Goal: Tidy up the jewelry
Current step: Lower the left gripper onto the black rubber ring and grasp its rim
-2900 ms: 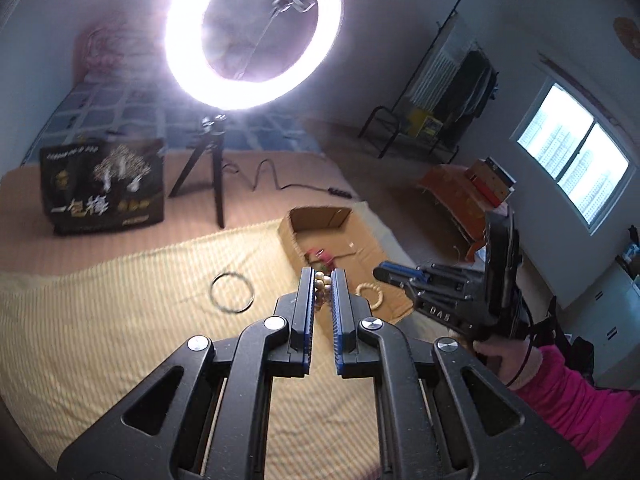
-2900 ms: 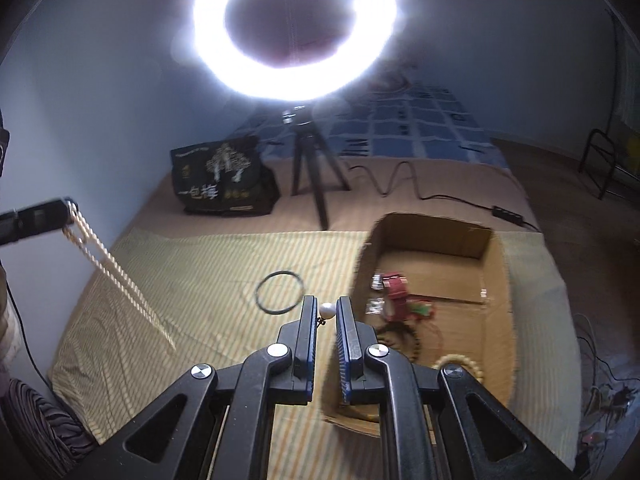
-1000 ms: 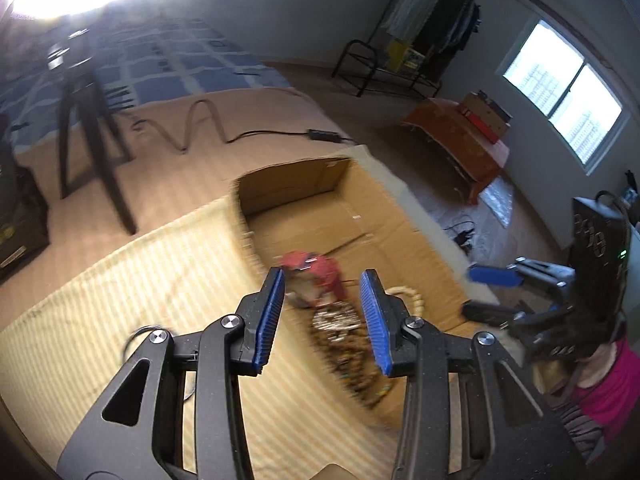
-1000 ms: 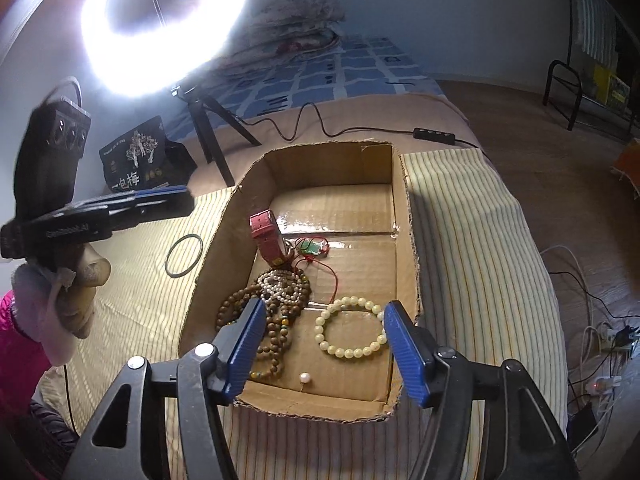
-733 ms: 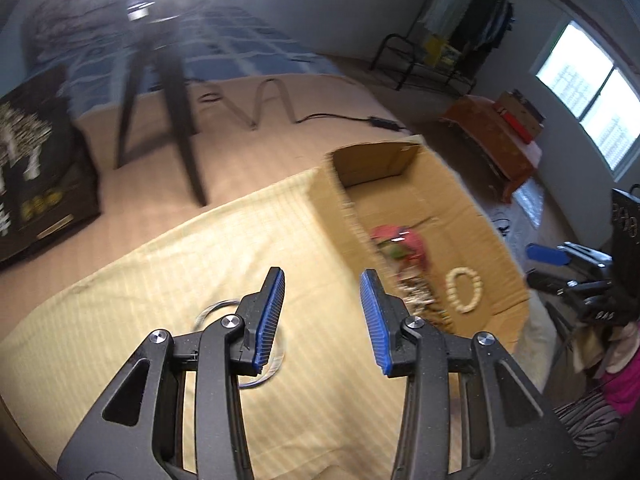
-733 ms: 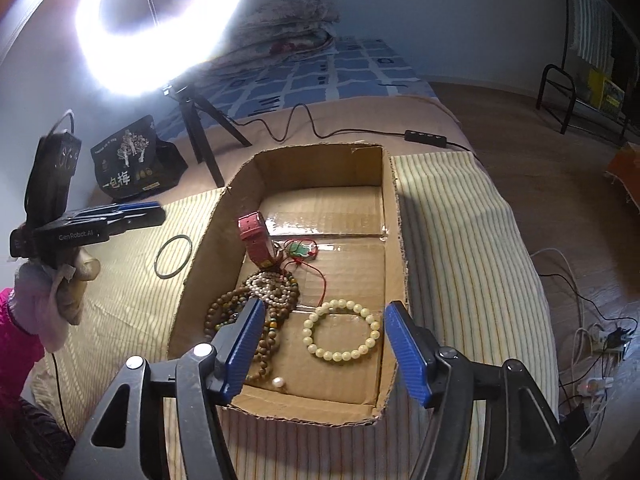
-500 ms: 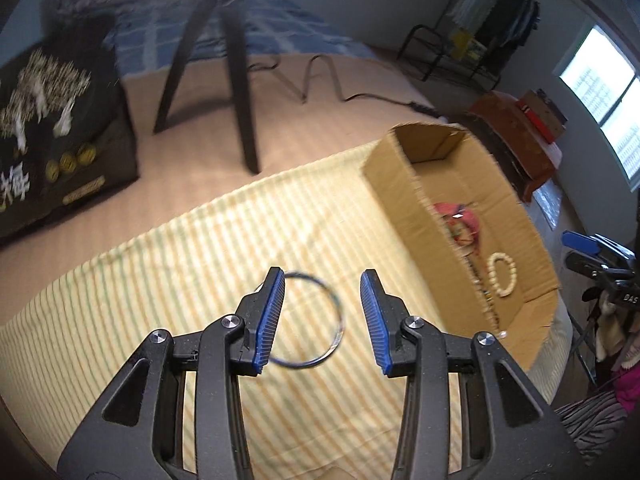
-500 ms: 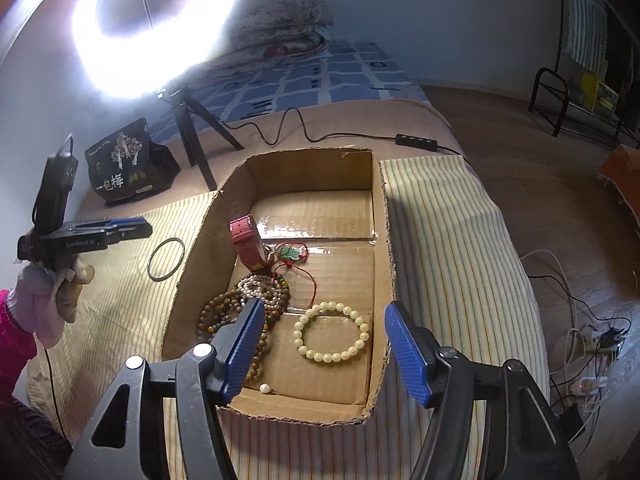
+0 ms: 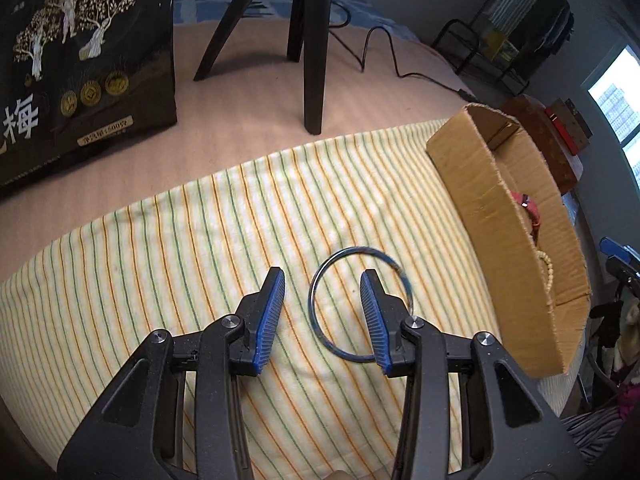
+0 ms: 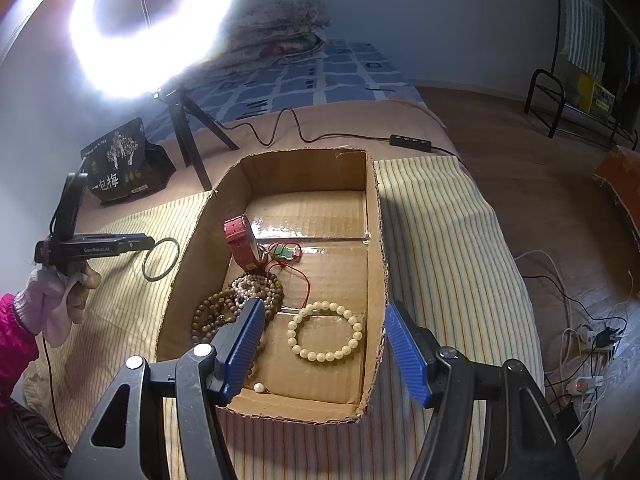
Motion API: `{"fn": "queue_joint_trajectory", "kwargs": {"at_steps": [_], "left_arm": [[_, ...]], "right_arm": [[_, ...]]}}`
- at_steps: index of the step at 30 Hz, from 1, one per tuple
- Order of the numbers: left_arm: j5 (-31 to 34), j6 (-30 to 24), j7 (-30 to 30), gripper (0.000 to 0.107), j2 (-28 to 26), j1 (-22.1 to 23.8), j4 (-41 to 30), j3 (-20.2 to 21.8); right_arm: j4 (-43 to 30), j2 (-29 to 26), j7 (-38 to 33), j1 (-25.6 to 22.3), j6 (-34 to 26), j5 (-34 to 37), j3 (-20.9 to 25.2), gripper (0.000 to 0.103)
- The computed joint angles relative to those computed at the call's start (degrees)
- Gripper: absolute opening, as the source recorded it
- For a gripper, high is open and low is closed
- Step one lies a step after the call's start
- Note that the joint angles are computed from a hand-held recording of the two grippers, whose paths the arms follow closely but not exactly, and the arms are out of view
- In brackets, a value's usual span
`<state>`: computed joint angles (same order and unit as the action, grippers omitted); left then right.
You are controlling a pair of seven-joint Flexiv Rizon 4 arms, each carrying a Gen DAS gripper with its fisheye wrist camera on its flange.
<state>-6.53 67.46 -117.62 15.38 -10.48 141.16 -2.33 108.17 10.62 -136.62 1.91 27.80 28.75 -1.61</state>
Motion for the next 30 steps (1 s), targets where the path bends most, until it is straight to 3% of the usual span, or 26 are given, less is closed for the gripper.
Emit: {"fn": "queue_joint_trajectory", "kwargs": {"at_steps": [10,15,19,22,23,26,30], "left_arm": [[-0.85,1.15,0.29,0.04,-0.83,-0.69,0.4,0.14],[3.1,-0.63,-2.39,0.04,-1.61,0.67,-1.01,-1.54],[-2.54,2.13,-0.46,0.061,-2.38,-2.07,-0.04,0.25],[-2.83,1.6,-0.9,0.076,-2.76,-2.29,-0.76,-0.58],[-1.34,0.11,-2.18,0.082,-2.98,-1.67,-1.7,-1.45],[6.17,-4.64,-6.95,0.085,-3.97,0.34,-5.42,-4.35],[18.03,-14.96,-14.57,0.089,-6.81,1.3,-12.81,-7.85]], "right_arm": [[0.84,1.26,-0.85,0.46,0.98,-0.19,0.13,0.065],[1.5,2.13,-0.71,0.85,1.67,-0.8,0.31,0.065],[2.75,3.56,-1.09,1.37,2.78,-1.57,0.58,0.065],[3.28,4.27,-1.39,1.95,3.4,-1.79,0.36,0.065],[3.26,4.34,-1.32,2.11,3.33,-1.74,0.18,0.065],[3.17,4.4,-1.07,2.37,3.39,-1.71,-0.19,0.065],[3.26,4.7,-0.24,2.34,3.47,-2.27,-0.3,0.065]]}}
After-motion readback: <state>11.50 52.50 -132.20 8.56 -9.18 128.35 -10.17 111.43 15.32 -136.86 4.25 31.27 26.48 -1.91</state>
